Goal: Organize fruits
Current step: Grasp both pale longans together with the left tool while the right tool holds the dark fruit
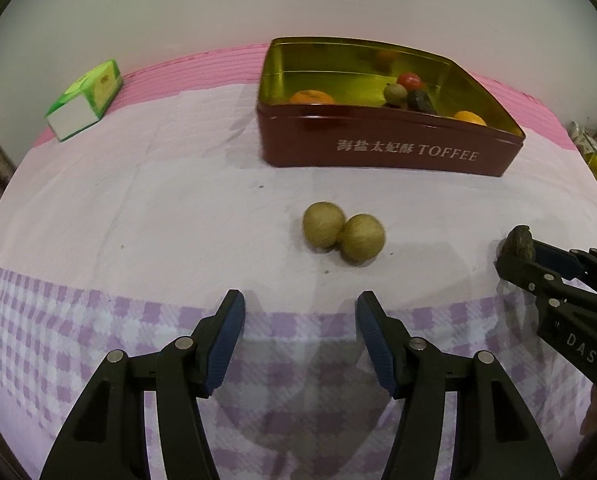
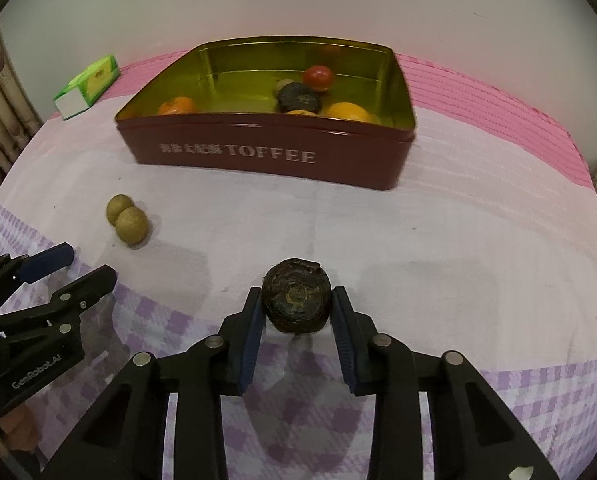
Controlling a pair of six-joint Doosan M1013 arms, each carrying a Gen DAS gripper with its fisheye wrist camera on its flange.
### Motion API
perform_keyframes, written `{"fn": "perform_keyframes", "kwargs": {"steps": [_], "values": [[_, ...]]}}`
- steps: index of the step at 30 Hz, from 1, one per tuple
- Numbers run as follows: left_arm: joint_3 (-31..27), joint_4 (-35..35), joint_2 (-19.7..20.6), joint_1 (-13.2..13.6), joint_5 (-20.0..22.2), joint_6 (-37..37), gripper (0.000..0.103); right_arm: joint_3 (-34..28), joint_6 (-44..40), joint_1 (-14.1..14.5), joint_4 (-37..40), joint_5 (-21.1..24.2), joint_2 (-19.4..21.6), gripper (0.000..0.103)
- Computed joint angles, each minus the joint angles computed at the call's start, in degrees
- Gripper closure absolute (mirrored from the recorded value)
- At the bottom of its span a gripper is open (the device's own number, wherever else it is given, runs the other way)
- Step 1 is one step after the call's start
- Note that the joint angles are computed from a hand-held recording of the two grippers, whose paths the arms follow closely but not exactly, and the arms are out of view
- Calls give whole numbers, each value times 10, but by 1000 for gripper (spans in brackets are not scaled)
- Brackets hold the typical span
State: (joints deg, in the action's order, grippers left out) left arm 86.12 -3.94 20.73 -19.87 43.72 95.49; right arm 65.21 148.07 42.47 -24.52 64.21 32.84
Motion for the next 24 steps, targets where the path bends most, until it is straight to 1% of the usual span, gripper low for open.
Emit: {"fn": "perform_keyframes", "kwargs": {"steps": [4, 10, 13, 17, 24], "values": [[-10, -5, 6, -5, 8, 7, 43, 11, 13, -5, -4, 3, -7, 72], [-23, -14, 15, -9, 16, 16, 43, 26, 26, -9, -9, -4, -16, 72], [-28, -15, 19, -9, 17, 16, 43, 27, 27, -11, -10, -6, -17, 72], [-37, -12, 25, -9, 19, 16, 40, 27, 32, -9, -17, -5, -15, 72], [-53, -2, 37, -9, 18, 12, 39, 23, 30, -8, -25, 2, -13, 72]]}}
